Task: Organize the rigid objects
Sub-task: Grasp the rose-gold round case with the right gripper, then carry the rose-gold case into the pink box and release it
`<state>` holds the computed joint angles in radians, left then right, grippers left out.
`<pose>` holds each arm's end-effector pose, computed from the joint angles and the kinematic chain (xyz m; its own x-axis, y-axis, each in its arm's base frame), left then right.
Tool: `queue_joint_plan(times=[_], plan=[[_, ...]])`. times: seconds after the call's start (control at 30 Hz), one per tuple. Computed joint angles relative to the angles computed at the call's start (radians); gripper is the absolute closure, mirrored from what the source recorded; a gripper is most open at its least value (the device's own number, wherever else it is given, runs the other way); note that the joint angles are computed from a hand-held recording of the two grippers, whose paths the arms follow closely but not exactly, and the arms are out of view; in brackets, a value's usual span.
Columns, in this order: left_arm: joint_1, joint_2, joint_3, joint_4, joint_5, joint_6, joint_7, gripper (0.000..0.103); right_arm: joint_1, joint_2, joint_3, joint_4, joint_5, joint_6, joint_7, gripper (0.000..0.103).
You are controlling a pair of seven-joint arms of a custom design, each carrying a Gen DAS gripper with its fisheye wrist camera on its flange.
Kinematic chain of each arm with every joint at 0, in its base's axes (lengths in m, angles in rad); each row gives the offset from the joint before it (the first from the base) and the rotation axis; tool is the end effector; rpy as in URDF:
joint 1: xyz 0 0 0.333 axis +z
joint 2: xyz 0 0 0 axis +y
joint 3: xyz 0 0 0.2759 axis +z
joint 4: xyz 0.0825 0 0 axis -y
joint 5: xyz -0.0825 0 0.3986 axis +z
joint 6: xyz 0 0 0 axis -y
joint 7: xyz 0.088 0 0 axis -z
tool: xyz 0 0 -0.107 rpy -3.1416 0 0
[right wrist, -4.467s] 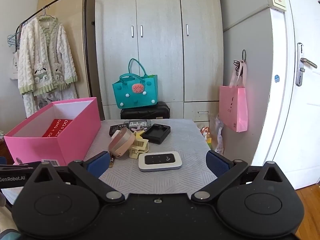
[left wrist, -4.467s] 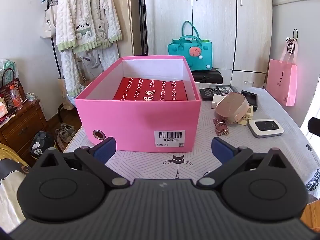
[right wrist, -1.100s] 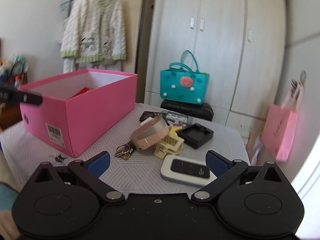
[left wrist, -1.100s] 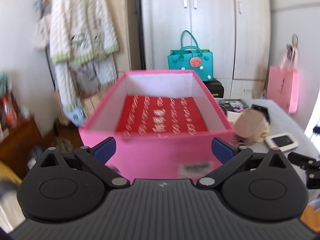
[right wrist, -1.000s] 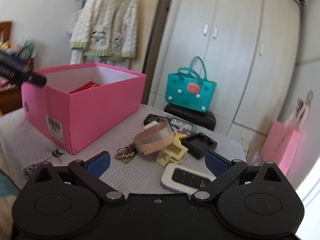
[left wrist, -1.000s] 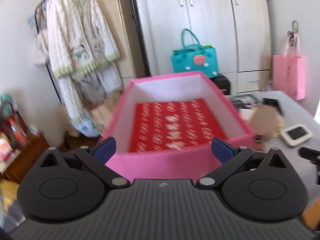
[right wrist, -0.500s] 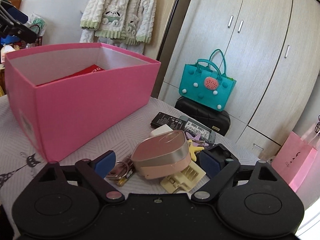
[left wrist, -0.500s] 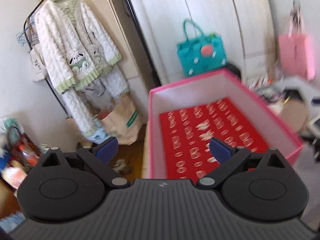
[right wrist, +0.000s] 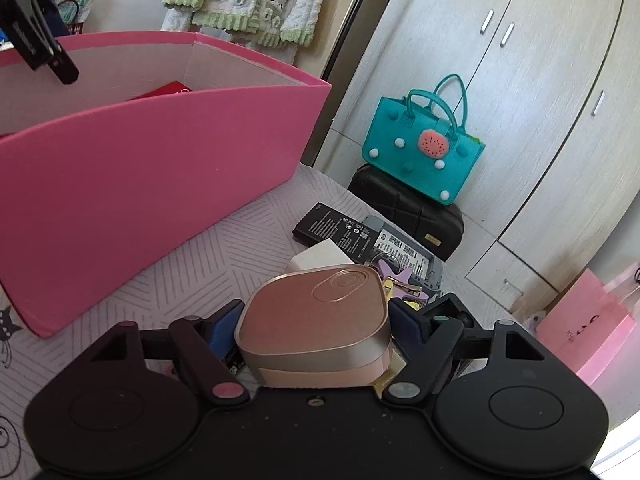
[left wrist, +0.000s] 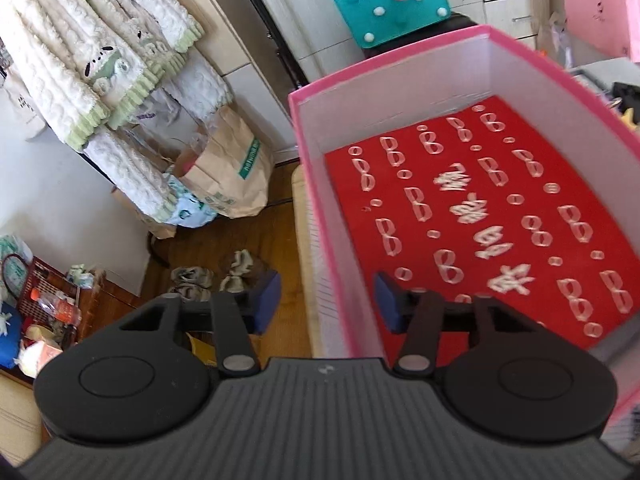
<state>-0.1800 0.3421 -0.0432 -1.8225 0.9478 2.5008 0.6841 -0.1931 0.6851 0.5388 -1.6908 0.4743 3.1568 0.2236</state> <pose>0.6464 -0.1504 0.3366 0.1001 -0.9231 -0.3714 -0.8211 0.1342 -0.5548 0.6954 0.1432 0.2841 0.6759 -0.6539 0.3399 -0.2791 -0.6540 -0.7031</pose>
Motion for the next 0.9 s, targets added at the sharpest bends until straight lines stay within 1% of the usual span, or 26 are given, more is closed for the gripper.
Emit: queue_joint_plan(times=[0.03, 0.07, 0.1, 0.13, 0.17, 0.23, 0.37, 0.43, 0.57, 0.63, 0.7, 0.77, 0.9], plan=[[0.006, 0.005, 0.002, 0.001, 0.0, 0.015, 0.009, 0.067, 0.003, -0.006, -0.008, 0.004, 0.005, -0.019, 0.014, 0.022], [0.021, 0.005, -0.003, -0.001, -0.025, 0.039, 0.031, 0.074, 0.01, -0.009, -0.019, 0.014, 0.015, -0.045, 0.031, 0.022], [0.037, 0.004, -0.009, -0.006, -0.06, 0.066, 0.059, 0.079, 0.012, -0.017, -0.025, 0.019, 0.031, -0.071, 0.041, 0.022], [0.051, 0.004, -0.015, -0.01, -0.095, 0.091, 0.088, 0.087, 0.016, -0.023, -0.035, 0.028, 0.049, -0.103, 0.052, 0.022], [0.058, 0.008, -0.019, -0.006, -0.125, 0.103, 0.115, 0.091, 0.017, -0.029, -0.041, 0.035, 0.069, -0.132, 0.058, 0.022], [0.052, 0.017, -0.012, 0.004, -0.135, 0.111, 0.135, 0.093, 0.015, -0.034, -0.045, 0.054, 0.108, -0.176, 0.059, 0.022], [0.033, 0.05, 0.013, 0.031, -0.125, 0.119, 0.098, 0.093, 0.003, -0.047, -0.047, 0.079, 0.189, -0.256, 0.037, 0.022], [0.017, 0.063, 0.026, 0.041, -0.098, 0.117, 0.089, 0.093, 0.004, -0.052, -0.054, 0.091, 0.228, -0.284, 0.023, 0.022], [0.001, 0.062, 0.038, 0.037, -0.045, 0.121, 0.075, 0.093, 0.02, -0.065, -0.085, 0.114, 0.295, -0.336, 0.01, 0.022], [0.001, 0.06, 0.04, 0.033, -0.031, 0.13, 0.069, 0.093, 0.033, -0.071, -0.108, 0.132, 0.324, -0.378, 0.019, 0.022], [-0.008, 0.061, 0.044, 0.035, -0.002, 0.121, 0.065, 0.093, 0.042, -0.077, -0.128, 0.148, 0.354, -0.418, 0.021, 0.022], [-0.01, 0.062, 0.043, 0.038, 0.012, 0.12, 0.069, 0.093, 0.045, -0.092, -0.14, 0.148, 0.393, -0.445, 0.005, 0.022], [-0.006, 0.063, 0.04, 0.039, 0.019, 0.143, 0.074, 0.093, 0.068, -0.116, -0.165, 0.166, 0.455, -0.507, -0.012, 0.022]])
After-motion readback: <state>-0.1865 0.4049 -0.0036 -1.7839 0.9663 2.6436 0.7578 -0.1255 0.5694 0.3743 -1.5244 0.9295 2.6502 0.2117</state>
